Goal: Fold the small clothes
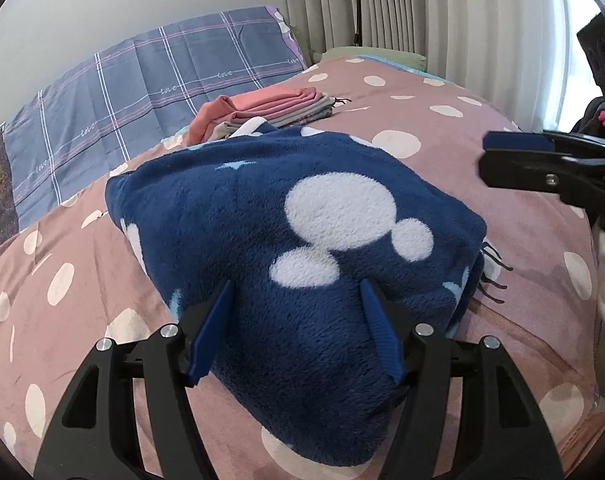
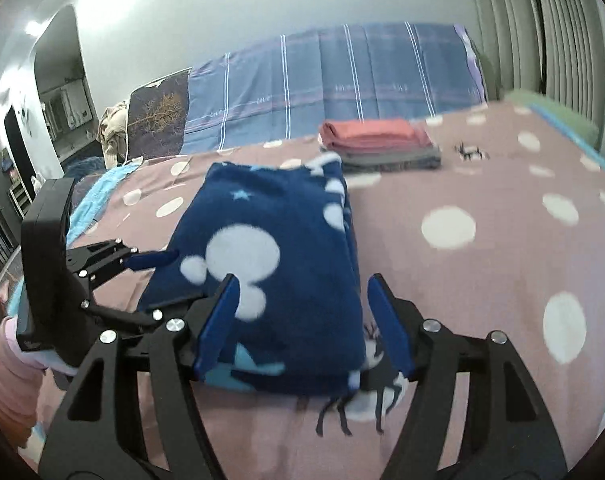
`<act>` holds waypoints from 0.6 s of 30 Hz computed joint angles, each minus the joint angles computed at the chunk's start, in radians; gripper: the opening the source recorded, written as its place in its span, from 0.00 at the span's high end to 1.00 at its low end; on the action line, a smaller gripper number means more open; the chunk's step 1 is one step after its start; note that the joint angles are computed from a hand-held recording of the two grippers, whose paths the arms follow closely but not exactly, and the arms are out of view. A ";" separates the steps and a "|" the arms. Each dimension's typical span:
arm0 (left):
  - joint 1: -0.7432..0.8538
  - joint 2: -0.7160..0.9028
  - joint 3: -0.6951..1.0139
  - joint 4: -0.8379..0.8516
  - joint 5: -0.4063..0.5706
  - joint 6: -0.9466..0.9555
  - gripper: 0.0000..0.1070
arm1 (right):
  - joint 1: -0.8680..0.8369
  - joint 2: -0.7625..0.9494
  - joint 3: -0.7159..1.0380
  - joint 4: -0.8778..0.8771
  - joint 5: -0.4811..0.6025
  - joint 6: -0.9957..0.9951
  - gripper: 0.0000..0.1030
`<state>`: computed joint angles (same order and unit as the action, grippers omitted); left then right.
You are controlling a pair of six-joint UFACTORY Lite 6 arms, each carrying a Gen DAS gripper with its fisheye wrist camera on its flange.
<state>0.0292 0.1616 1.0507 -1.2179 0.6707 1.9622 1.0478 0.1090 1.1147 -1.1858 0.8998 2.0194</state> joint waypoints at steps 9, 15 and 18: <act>0.020 0.010 -0.011 -0.051 0.031 0.033 0.37 | -0.071 0.125 0.133 -0.008 -0.084 -0.075 0.39; 0.049 0.015 0.009 -0.023 0.088 -0.013 0.37 | -0.198 0.261 0.146 0.002 -0.278 -0.061 0.45; 0.111 0.044 0.111 0.067 0.232 -0.147 0.38 | -0.197 0.248 0.107 -0.057 -0.292 0.010 0.45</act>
<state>0.1400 0.2055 1.1619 -1.1511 0.9029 1.8151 0.8510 0.3572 1.2215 -1.2432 0.6075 2.0294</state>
